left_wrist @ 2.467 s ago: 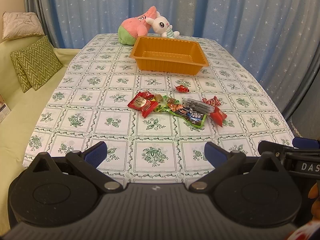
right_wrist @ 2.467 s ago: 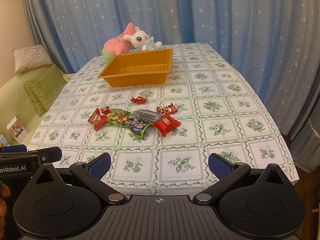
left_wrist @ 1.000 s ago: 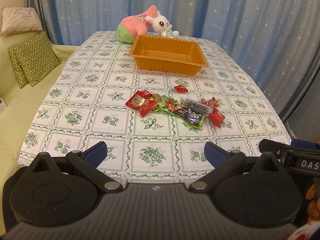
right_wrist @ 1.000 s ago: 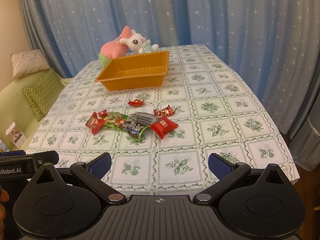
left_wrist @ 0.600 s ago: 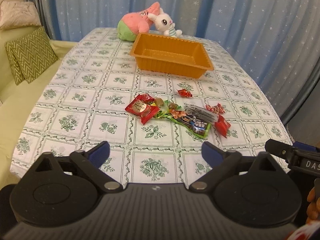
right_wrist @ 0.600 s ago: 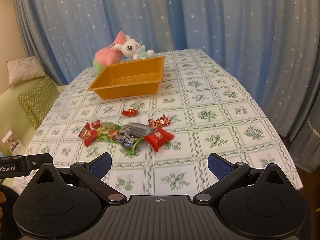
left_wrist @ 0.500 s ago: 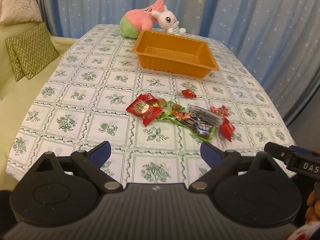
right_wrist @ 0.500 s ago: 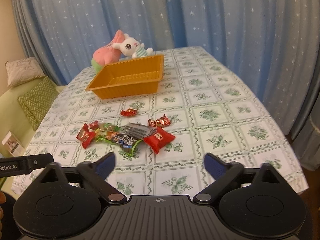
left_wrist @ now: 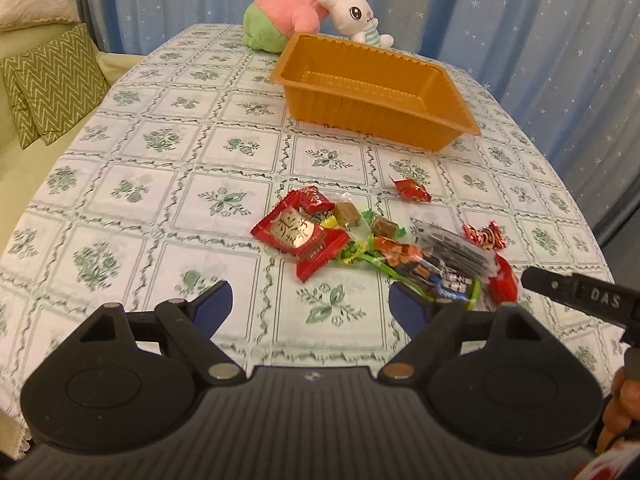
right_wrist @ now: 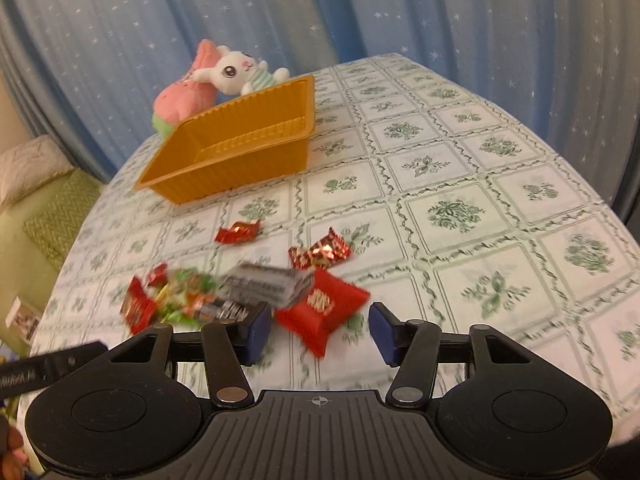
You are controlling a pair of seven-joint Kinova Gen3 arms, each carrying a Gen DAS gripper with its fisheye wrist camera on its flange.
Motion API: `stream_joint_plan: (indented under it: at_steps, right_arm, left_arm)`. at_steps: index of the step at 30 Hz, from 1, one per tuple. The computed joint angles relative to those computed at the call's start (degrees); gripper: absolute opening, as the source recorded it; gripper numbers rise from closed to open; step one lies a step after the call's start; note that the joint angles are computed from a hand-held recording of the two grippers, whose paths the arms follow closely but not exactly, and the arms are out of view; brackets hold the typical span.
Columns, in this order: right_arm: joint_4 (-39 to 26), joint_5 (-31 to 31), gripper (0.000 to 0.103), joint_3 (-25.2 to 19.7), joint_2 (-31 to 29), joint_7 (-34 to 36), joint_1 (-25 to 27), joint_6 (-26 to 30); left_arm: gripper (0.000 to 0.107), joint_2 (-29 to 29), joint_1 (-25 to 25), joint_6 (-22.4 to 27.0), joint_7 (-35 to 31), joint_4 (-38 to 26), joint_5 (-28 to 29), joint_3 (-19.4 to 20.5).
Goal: Organize snacks
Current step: 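Grasp a red candy packet with the left tool while the right tool grasps another red packet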
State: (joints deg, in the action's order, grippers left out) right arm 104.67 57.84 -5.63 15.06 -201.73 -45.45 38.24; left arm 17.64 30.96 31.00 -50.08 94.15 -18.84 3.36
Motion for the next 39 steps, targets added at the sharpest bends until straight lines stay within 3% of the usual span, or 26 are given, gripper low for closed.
stream_joint_plan:
  at_steps: [7,14,22,23,30,39]
  right_arm:
    - [-2.82,-4.75,0.053,2.32,3.88,3.96,2.40,-2.97]
    - [-3.36,-6.89,0.052,4.95,5.57,6.90,1.18,-4.76]
    - [-4.21,-6.65,0.038,5.70,6.31,8.73,-0.36,-2.89]
    - [-4.36,-6.95,0.030,5.60,6.28,9.21,-0.43,-2.56]
    - [-3.83,-3.33,0.029,6.05,5.99,7.35,-3.11,0.75]
    - [-3.40,-0.81,0.029,4.02,5.93,5.53,-1.62,2.23]
  left_arm:
    - [0.082,3.82,-0.80,-0.23,-2.73,-3.05,1.96,0.28]
    - [0.082,5.08,-0.45,-1.20,-2.29,-3.49,3.41,-1.28]
    - [0.082,5.37,-1.08,-1.55,-2.59,-3.32,4.42,-1.44]
    - [0.082,5.39,-1.15,-1.58,-2.58,-3.33,4.55,-1.46]
    - [0.081,6.03,-1.69,-2.70,-1.43,-3.90,5.76,-2.00]
    - [0.063,9.15,-4.66,-4.09,2.10,-6.72,11.87,-1.89]
